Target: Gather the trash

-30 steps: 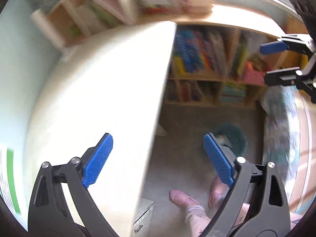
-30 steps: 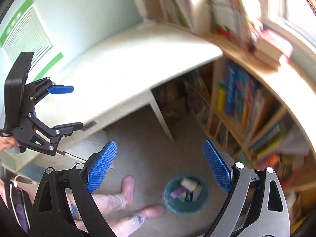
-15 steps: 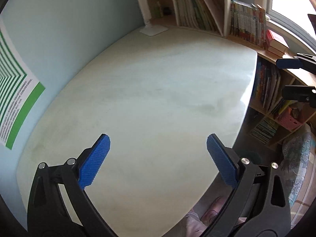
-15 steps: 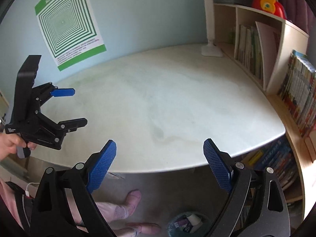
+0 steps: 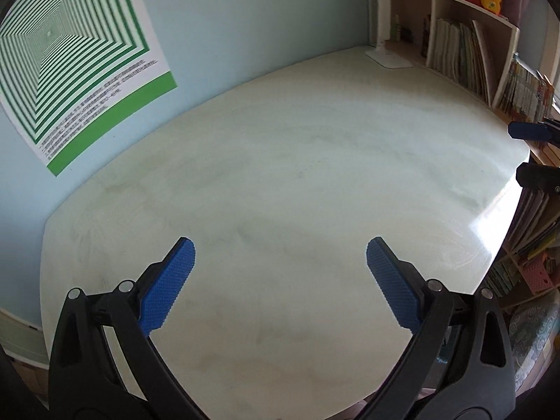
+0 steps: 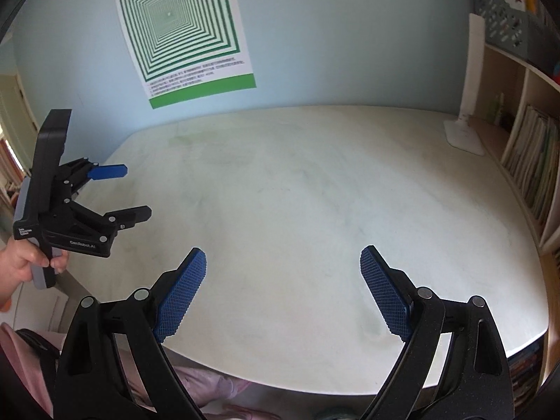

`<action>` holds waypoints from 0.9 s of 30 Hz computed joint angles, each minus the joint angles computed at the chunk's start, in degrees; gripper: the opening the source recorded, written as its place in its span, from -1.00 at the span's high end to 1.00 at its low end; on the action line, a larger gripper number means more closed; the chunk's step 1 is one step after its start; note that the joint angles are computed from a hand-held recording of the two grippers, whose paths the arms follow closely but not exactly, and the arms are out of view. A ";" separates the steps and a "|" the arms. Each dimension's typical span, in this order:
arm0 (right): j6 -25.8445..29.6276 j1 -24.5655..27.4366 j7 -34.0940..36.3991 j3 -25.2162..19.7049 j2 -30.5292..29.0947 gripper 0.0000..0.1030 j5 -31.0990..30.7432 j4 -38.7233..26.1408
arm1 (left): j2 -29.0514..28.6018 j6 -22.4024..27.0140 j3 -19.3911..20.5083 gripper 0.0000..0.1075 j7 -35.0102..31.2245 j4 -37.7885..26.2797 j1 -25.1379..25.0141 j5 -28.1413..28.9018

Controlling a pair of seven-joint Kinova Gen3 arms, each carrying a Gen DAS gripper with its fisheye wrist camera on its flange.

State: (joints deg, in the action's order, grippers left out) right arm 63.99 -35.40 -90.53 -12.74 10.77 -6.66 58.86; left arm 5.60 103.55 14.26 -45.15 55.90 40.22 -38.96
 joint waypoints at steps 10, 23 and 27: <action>4.20 -5.48 0.82 -0.03 9.42 -0.73 -0.04 -13.70 | -6.02 0.53 1.50 -0.79 8.22 6.01 -6.42 -1.42; 13.07 -13.28 2.41 3.04 20.75 -0.73 0.83 -33.14 | -11.09 0.13 4.35 -0.79 13.42 11.65 -15.84 -0.75; 14.91 -14.76 2.41 4.09 23.06 -0.73 0.39 -37.65 | -12.45 -0.73 4.71 -0.79 14.11 13.07 -18.40 0.61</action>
State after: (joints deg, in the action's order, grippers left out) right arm 78.90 -50.16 -88.12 -8.66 33.84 -6.27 21.21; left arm -6.85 102.82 18.98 -31.04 68.98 21.82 -38.35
